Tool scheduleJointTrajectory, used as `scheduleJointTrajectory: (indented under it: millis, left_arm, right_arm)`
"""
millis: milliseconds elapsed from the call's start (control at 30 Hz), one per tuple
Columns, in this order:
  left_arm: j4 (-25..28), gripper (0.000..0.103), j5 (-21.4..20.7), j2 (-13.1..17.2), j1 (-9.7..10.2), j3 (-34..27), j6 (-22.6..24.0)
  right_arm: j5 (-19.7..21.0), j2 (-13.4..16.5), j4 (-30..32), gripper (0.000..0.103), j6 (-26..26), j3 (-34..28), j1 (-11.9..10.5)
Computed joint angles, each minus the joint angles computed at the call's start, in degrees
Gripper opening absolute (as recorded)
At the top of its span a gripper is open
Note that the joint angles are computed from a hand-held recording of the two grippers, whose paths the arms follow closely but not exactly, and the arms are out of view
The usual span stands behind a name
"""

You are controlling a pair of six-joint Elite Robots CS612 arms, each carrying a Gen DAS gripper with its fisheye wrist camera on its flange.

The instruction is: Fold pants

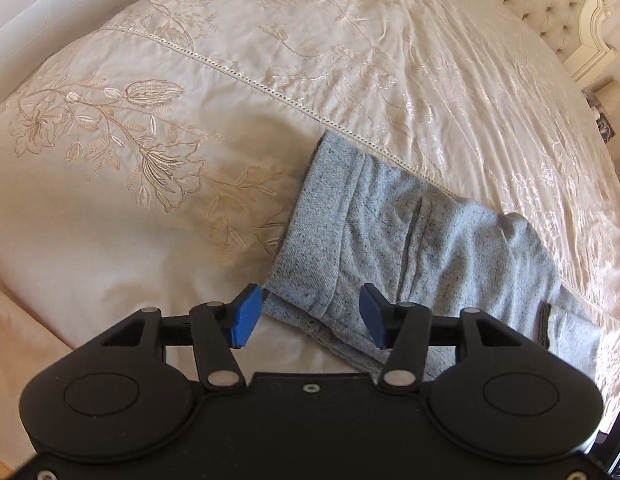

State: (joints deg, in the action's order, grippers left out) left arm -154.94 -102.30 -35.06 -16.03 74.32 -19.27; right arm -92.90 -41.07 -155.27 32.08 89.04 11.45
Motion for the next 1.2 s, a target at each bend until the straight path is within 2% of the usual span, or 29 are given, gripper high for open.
scheduleJointTrajectory:
  millis: [100,200,367,533,700,733,800,867,900,967,1000,1100,1200]
  left_arm:
    - [5.7,0.059,-0.8,1.5,0.19,-2.5,0.4]
    - [7.9,0.061,-3.1,2.7,0.42,-3.3,-0.7]
    - [4.1,0.074,-6.1,3.7,0.77,-2.7,-5.8]
    - [1.5,0.084,-8.0,5.0,0.65,-3.5,-5.9]
    - [-1.3,0.085,-9.2,6.7,0.69,-5.8,-9.9]
    - [-1.5,0.084,-9.4,7.0,0.75,-6.3,-11.0]
    - [-1.1,0.07,-8.9,7.3,0.76,-7.1,-12.6]
    - [-1.4,0.045,-11.0,7.6,1.27,-7.6,-12.8]
    - [-1.7,0.041,-12.5,7.7,1.52,-7.7,-12.4]
    - [-2.9,0.031,-12.6,7.2,1.5,-7.4,-11.0]
    - [-2.7,0.03,-11.9,6.7,1.36,-7.1,-9.9]
    - [-3.8,0.024,-10.2,5.1,0.72,-6.1,-8.1]
    - [-6.8,0.023,-9.4,3.1,-0.15,-4.5,-5.7]
  right_arm:
    - [-0.2,0.5,0.8,0.01,-0.6,-0.8,0.0]
    - [-0.2,0.7,1.6,0.01,-1.0,-1.4,0.1]
    - [0.0,1.3,2.0,0.01,-1.1,-2.2,0.2]
    - [-0.3,1.4,2.1,0.01,-1.5,-2.3,0.3]
    - [-0.1,1.7,2.6,0.01,-2.1,-2.8,0.3]
    - [0.0,1.7,2.7,0.01,-2.2,-2.9,0.3]
    - [0.2,1.8,2.7,0.009,-2.3,-2.9,0.2]
    - [0.5,1.8,2.6,0.009,-2.5,-2.9,0.1]
    - [0.6,1.7,2.5,0.009,-2.5,-2.9,0.1]
    - [0.8,1.4,2.4,0.009,-2.1,-2.7,0.0]
    - [0.6,1.1,1.9,0.009,-1.6,-2.4,0.0]
    - [-4.6,0.1,-2.2,0.012,-1.6,-0.8,0.7]
    - [-2.4,0.0,-2.7,0.011,-2.3,0.5,0.3]
